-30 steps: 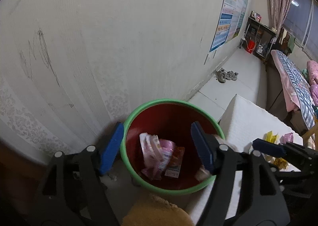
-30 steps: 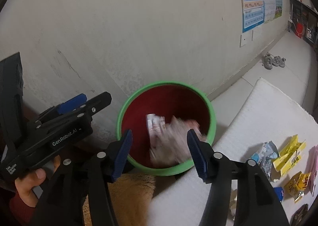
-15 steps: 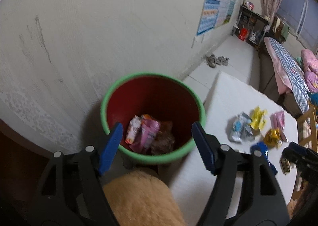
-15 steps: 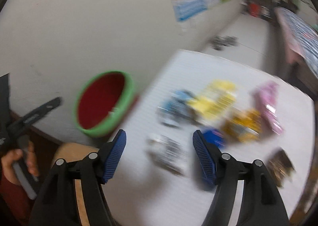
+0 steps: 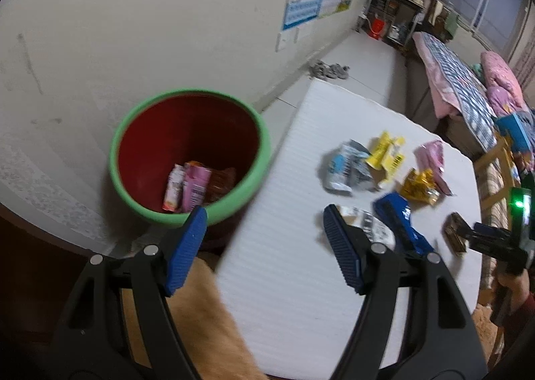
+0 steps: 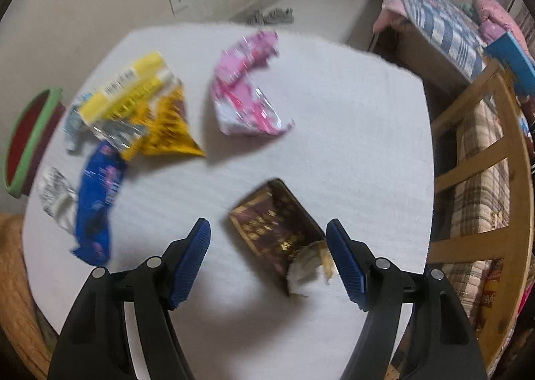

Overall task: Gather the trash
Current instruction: 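Grasp the brown cigarette pack with the right tool while the left tool grasps the white printed paper cup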

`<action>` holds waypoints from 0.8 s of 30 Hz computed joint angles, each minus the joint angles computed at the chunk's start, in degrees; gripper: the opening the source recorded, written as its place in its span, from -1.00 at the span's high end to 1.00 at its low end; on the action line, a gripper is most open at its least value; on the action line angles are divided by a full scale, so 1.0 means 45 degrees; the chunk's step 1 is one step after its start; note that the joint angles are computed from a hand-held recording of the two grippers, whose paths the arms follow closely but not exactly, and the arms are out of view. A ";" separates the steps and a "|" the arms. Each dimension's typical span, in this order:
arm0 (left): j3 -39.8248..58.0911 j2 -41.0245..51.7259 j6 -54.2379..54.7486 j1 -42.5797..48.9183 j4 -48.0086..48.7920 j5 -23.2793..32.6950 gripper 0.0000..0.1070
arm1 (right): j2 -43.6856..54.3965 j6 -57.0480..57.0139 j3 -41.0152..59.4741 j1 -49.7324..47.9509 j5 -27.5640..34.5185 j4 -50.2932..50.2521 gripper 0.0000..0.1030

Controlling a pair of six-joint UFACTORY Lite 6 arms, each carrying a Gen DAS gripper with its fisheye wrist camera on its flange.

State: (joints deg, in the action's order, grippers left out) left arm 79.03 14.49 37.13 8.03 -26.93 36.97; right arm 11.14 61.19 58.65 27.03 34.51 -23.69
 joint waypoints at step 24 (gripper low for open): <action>0.1328 0.4553 -0.3914 -0.4296 0.0261 -0.0096 -0.33 | -0.5085 0.3269 -0.4348 0.2310 -0.2426 0.1694 0.71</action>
State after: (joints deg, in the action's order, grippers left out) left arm 85.00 34.98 19.52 -11.30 -25.76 36.54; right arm -11.74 75.90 39.09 37.43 23.60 -16.07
